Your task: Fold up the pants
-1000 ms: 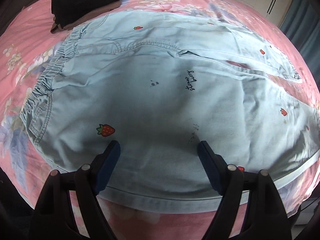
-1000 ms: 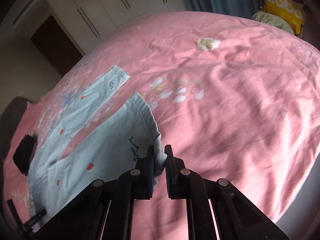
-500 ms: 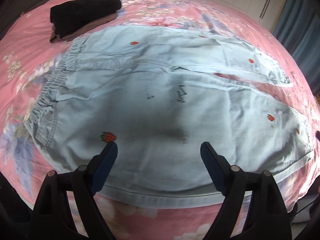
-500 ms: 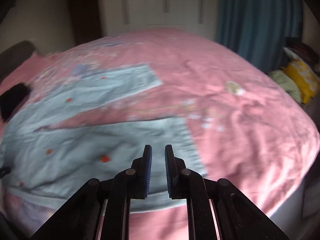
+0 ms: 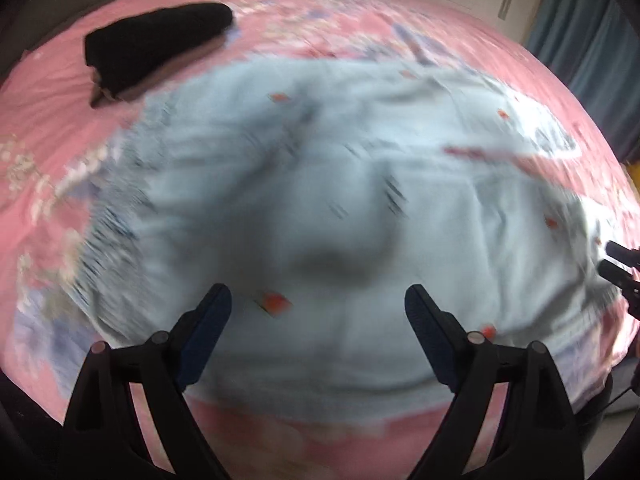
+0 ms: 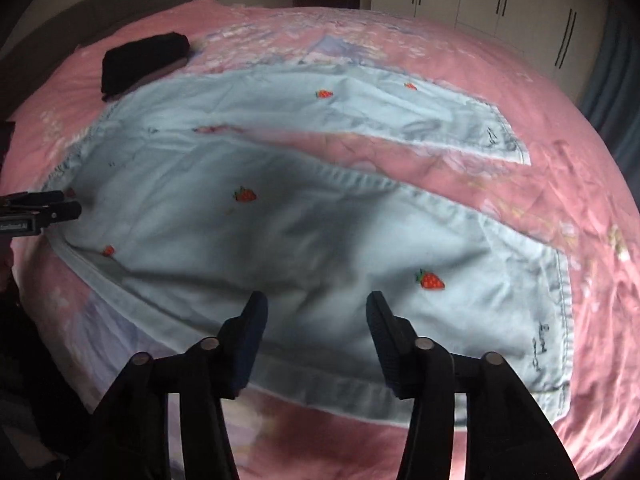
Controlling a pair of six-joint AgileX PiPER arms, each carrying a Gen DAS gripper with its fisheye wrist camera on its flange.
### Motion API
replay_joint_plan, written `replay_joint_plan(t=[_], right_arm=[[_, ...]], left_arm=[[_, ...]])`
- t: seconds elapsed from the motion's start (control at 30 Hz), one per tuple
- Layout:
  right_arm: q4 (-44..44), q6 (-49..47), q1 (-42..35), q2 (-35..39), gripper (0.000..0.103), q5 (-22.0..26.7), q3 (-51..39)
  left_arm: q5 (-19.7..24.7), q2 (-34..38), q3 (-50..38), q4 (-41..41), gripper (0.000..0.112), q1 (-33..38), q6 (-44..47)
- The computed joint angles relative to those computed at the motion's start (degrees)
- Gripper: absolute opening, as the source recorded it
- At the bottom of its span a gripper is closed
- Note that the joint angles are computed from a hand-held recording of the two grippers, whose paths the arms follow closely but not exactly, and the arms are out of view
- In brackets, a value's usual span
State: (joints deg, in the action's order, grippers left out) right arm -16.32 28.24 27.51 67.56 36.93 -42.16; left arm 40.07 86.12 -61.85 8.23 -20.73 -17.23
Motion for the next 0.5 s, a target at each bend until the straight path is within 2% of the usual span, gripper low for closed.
replay_joint_plan(t=[0.13,0.23,0.27,0.3,0.33,0.4,0.5], right_arm=[[-0.49,-5.69,-2.33,8.0,0.053,-4.75,-8.81],[5.77,-19.32,-4.58,17.91,0.053,-5.54,-20.22],[7.76,-23.98,-5.28,21.75,0.053,-4.68,-25.14],[9.07,-27.56,-5.15,25.22,0.053,-1.52,-30.49],[9.65,-30.45,-5.57,29.51,0.053,-0.19,-36.22],[11.11,-35.16,-6.39,37.7,0.053,2.4,-47.68],[14.09,-40.8,-7.64,49.86,0.053,7.54,-64.86]], left_arm=[[2.18,7.59,-11.68,-0.87,0.088,6.57,5.82],[6.49,17.88,-26.63,-0.35,0.088,10.19,9.8],[8.88,20.77,-31.52,-1.22,0.088,11.17,11.57],[11.99,23.9,-37.25,-2.09,0.088,11.99,13.16],[13.07,27.72,-42.98,-2.93,0.088,13.16,15.06],[18.97,34.35,-54.14,-4.92,0.088,15.2,19.04],[25.16,40.66,-64.47,-5.11,0.088,16.92,22.21]])
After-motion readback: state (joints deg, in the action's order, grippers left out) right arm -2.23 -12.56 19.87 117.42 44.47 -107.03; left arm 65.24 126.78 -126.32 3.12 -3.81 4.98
